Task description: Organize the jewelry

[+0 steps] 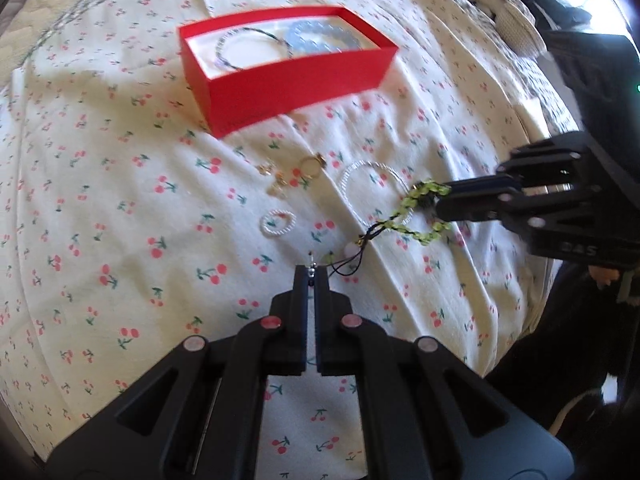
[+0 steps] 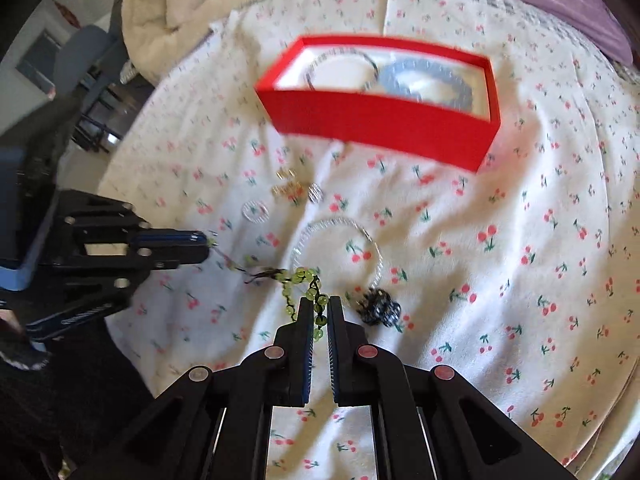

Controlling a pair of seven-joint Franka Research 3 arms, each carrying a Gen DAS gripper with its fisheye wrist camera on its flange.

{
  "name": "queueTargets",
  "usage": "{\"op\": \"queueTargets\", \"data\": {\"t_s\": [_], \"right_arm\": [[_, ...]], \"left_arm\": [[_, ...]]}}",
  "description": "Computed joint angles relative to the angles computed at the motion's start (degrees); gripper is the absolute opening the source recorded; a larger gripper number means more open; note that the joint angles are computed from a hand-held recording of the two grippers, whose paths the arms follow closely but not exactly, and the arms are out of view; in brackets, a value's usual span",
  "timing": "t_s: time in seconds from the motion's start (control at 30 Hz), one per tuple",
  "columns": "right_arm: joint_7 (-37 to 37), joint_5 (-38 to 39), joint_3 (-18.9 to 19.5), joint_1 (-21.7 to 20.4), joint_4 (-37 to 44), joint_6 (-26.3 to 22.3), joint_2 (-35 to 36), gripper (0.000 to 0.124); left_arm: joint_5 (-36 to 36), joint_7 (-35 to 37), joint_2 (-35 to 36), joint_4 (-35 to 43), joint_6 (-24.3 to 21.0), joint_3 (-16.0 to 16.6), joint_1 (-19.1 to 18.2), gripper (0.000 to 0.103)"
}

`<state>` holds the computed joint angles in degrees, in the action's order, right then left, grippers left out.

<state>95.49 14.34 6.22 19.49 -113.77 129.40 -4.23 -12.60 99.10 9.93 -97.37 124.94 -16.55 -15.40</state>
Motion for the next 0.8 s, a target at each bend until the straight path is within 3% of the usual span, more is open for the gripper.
{"op": "queueTargets", "data": {"t_s": [0.6,0.8], "right_arm": [[2.32,1.84,-0.89,-1.27,4.63,8.02,-1.22,0.006],[3.79,2.29,-1.14,-1.95,5.88,10.22,-0.42,0.006]], "left_arm": [[3.34,-8.66,-1.69,-0.90,7.06,1.03,0.16,0.003],[7.39,-12.78,-0.58,0.94,9.23,1.13,-0.45,0.003]]}}
